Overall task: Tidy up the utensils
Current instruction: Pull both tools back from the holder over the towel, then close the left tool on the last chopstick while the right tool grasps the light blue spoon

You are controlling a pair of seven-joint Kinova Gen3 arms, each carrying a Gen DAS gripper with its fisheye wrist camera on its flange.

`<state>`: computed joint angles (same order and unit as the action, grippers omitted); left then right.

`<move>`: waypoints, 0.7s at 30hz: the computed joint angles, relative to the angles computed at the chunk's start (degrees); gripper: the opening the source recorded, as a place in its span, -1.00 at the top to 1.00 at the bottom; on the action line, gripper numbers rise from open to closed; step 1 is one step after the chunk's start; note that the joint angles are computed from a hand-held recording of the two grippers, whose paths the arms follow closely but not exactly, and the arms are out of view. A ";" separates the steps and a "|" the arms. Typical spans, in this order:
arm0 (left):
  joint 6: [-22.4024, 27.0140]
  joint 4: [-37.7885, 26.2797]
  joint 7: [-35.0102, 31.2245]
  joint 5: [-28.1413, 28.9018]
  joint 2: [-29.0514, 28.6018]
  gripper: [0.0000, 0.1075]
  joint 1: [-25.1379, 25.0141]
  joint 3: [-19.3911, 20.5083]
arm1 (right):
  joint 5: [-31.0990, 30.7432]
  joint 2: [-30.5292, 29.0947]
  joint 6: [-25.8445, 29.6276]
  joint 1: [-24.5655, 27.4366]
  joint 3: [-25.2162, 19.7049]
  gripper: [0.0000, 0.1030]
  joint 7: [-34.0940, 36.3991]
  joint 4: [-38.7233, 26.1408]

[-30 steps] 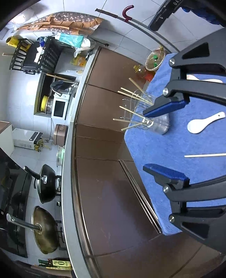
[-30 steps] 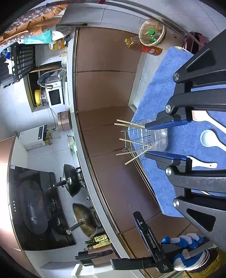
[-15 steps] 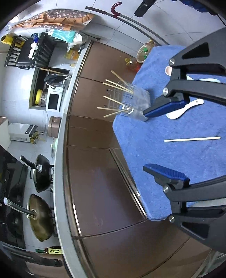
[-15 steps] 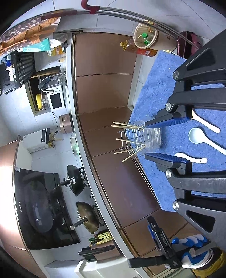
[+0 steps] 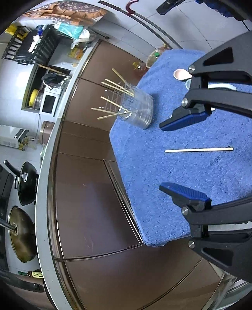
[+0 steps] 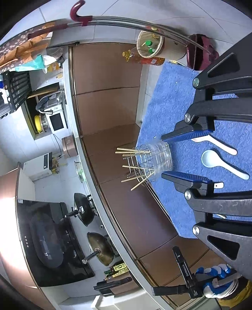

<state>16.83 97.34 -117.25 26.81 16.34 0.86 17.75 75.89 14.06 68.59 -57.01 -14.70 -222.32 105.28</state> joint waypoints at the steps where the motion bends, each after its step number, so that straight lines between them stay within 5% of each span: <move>1: -0.16 -0.05 0.77 -0.88 0.07 0.01 1.07 -0.89 | -0.09 -0.01 -0.58 0.24 0.02 0.43 -0.36 0.38; 6: 1.28 -1.71 5.42 -5.43 1.60 0.01 5.05 -4.16 | -0.15 -0.02 -3.37 1.34 0.21 0.42 -1.53 1.65; 21: 17.34 -15.88 13.00 -10.72 13.00 0.01 8.06 -6.08 | 2.24 1.23 -19.06 7.44 2.01 0.37 -4.66 6.06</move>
<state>34.17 81.46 -104.25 16.09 29.34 8.92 11.67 78.13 15.29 49.53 -49.56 -12.69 -226.98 111.34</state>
